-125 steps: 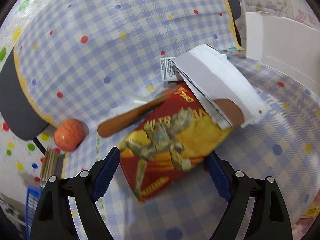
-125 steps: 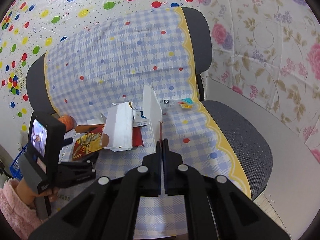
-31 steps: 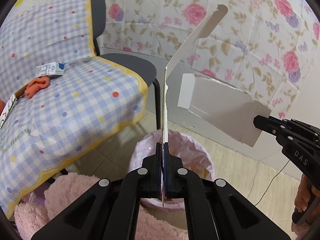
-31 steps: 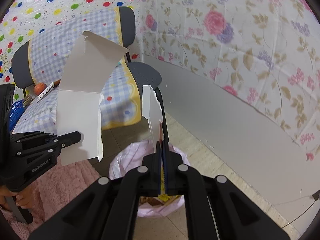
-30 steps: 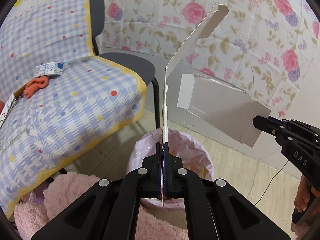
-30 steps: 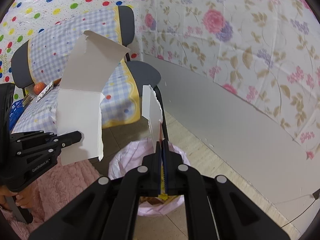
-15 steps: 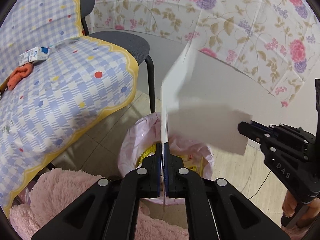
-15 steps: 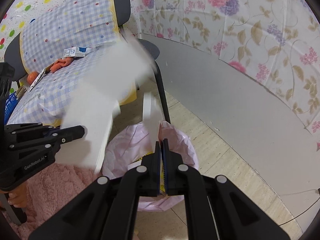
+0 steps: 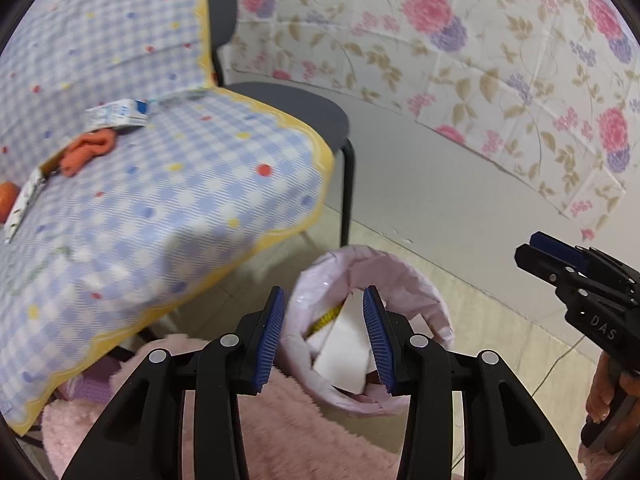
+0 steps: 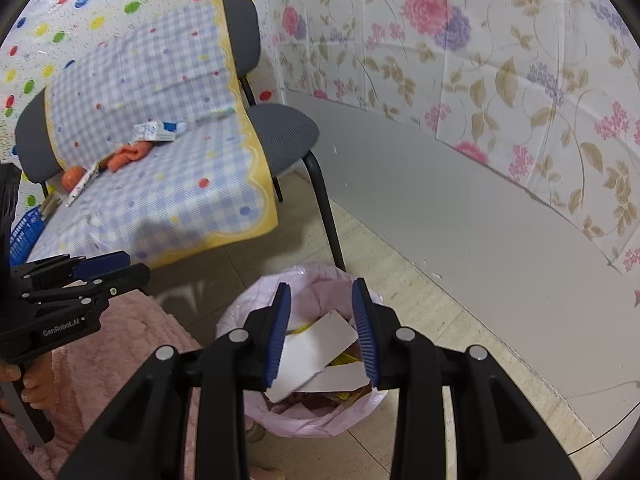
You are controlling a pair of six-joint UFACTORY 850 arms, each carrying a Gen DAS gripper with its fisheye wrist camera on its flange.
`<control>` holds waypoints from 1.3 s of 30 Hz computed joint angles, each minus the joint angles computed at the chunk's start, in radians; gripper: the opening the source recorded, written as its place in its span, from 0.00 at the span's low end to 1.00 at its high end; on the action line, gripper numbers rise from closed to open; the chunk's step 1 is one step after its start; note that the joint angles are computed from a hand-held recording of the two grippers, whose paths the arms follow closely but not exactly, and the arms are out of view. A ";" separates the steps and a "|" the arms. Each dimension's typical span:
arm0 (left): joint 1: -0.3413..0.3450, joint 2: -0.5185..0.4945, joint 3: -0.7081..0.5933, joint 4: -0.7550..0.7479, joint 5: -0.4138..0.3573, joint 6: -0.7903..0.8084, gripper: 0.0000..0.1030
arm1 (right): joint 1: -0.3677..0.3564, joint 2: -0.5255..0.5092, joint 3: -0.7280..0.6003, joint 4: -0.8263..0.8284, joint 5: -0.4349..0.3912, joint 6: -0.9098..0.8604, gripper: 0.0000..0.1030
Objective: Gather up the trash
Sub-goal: 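Move both grippers back toward the items on the chair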
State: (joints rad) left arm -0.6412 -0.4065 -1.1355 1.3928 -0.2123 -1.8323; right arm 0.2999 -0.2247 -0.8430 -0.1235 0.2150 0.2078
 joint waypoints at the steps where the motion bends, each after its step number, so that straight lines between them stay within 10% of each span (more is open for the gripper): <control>1: 0.001 0.017 0.016 0.038 -0.014 -0.042 0.41 | 0.001 0.004 -0.002 -0.079 0.005 0.071 0.31; 10: 0.033 0.148 0.131 0.142 -0.177 -0.174 0.42 | 0.068 -0.044 -0.120 -0.566 0.022 0.504 0.31; 39: 0.323 0.343 0.192 0.081 -0.448 -0.015 0.57 | 0.223 -0.348 -0.641 -1.296 -0.046 1.173 0.46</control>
State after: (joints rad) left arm -0.3186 -0.0639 -0.9437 1.4737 -0.6601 -1.8473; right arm 0.5228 -0.5724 -1.4836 -1.4200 0.1692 1.3810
